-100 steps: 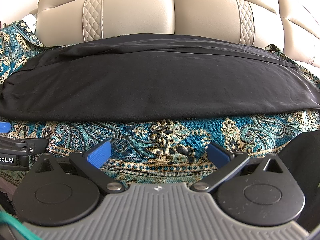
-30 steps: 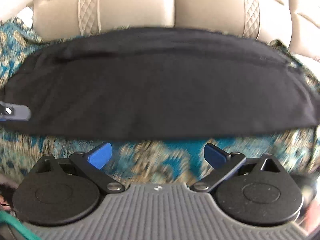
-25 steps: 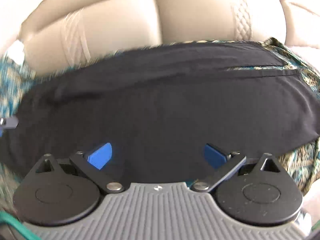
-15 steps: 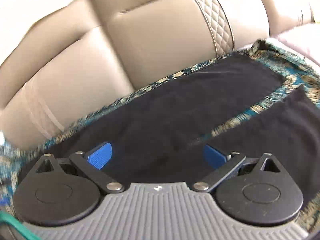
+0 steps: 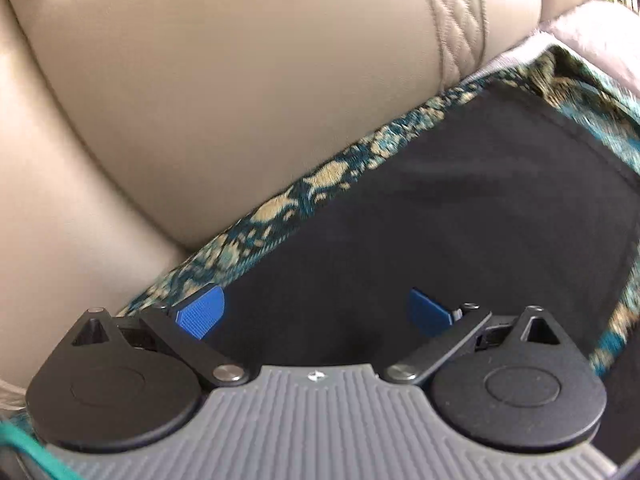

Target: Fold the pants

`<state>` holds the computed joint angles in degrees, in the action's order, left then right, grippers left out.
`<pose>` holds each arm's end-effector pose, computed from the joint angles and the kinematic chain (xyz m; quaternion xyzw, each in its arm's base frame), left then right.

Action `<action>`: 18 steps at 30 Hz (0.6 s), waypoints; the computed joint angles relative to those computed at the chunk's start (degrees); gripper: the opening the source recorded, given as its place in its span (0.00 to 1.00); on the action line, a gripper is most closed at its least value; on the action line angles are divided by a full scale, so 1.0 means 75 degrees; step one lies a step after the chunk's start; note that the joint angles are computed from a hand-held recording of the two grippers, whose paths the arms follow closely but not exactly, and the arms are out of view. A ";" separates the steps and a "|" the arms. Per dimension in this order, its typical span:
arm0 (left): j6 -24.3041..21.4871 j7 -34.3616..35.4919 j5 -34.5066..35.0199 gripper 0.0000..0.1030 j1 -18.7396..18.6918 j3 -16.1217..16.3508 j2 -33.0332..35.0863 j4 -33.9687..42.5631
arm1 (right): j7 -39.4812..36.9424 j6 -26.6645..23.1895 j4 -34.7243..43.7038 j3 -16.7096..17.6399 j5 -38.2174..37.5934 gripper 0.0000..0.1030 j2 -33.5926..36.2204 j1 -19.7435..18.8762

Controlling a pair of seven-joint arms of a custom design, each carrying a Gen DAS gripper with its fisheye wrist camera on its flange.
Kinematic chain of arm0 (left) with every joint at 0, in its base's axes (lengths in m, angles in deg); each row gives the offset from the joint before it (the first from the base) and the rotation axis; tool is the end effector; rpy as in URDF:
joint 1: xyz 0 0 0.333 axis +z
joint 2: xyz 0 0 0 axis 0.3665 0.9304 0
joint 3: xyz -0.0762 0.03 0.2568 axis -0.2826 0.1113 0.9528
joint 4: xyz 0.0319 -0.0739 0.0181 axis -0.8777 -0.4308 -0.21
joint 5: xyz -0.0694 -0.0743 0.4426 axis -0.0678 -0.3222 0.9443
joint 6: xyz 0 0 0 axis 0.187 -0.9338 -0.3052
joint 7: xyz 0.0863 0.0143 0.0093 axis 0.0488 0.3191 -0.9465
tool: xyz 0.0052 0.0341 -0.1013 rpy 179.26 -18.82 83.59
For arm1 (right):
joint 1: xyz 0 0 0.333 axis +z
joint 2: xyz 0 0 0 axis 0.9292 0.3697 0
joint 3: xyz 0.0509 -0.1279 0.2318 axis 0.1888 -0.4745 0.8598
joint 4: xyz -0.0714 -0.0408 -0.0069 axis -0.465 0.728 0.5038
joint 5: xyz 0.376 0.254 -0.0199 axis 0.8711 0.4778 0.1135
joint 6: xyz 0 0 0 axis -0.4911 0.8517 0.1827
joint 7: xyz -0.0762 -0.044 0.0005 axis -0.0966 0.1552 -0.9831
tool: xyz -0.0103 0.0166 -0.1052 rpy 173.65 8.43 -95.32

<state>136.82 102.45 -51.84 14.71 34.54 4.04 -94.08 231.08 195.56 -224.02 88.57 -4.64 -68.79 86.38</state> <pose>0.5714 -0.1630 0.4957 -0.8427 0.4571 -0.2071 0.1950 0.4288 0.1836 0.5396 -0.2952 0.9155 -0.2210 0.1607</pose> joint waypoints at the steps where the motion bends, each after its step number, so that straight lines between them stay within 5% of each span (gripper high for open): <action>1: -0.0018 -0.0054 0.0049 1.00 0.0020 -0.0015 0.0129 0.0083 | -0.0078 -0.0133 0.0223 0.0032 -0.0076 1.00 0.0320 -0.0057; 10: 0.0284 -0.0118 0.0766 1.00 0.0063 -0.0108 0.0566 0.0272 | -0.0297 -0.1083 0.1691 0.0167 -0.1060 0.95 0.2328 -0.0245; 13: 0.0212 -0.0236 0.0834 1.00 0.0082 -0.0097 0.0727 0.0391 | -0.0303 -0.2317 0.2420 0.0342 -0.1457 0.69 0.3042 -0.0150; 18: -0.0172 -0.0352 0.1184 1.00 0.0058 -0.0162 0.0978 0.0675 | -0.0092 -0.2446 0.2226 0.0179 -0.1373 0.13 0.2605 0.0065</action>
<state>135.52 99.82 -42.96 15.14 33.32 11.37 -89.02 230.39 177.22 -207.33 89.92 -14.94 -49.25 86.87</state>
